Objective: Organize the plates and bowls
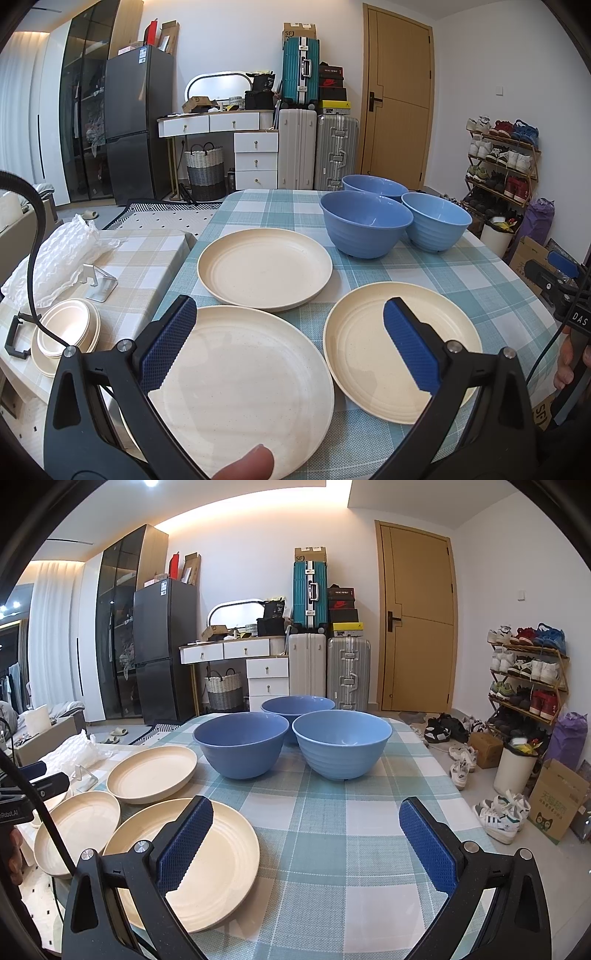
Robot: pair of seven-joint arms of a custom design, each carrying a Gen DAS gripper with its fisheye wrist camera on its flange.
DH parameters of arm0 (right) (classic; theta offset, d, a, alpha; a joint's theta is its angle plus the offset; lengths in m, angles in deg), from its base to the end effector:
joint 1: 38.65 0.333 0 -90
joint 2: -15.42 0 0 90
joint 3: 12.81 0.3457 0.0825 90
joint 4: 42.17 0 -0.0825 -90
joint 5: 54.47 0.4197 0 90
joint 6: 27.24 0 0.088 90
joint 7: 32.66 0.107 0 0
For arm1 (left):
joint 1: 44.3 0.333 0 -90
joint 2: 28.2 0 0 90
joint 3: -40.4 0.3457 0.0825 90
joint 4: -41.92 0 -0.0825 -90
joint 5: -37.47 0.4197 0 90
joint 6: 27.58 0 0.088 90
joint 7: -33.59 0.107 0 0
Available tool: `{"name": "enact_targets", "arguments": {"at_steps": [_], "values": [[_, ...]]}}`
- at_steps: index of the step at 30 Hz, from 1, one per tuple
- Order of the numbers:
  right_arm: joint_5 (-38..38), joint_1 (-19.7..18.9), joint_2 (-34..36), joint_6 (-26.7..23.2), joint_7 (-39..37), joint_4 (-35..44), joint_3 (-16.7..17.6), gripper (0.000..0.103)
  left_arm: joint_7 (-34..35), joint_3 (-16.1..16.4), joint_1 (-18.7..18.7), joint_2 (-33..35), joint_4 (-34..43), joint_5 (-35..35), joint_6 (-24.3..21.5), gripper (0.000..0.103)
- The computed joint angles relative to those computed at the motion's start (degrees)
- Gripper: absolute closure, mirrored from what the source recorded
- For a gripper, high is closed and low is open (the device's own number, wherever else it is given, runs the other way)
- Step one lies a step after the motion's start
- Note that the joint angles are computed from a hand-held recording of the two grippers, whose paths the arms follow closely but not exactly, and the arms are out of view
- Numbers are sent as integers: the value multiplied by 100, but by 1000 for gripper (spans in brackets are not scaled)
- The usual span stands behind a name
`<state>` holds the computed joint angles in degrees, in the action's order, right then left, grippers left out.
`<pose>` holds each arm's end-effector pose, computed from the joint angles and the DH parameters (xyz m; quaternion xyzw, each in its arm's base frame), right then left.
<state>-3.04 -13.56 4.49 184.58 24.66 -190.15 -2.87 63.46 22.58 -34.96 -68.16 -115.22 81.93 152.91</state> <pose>0.4274 0.1778 0.4623 -0.6211 0.5545 -0.3621 0.4190 0.3716 -0.1296 0.5153 -0.6267 0.5827 -0.3718 0.3597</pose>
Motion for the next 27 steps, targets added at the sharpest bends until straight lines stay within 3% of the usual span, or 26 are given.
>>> {"name": "enact_targets", "arguments": {"at_steps": [27], "values": [[164,22,-35,-207,-194,172,36,0,-35,-53,93,-93,-27,-8,-10,2]]}}
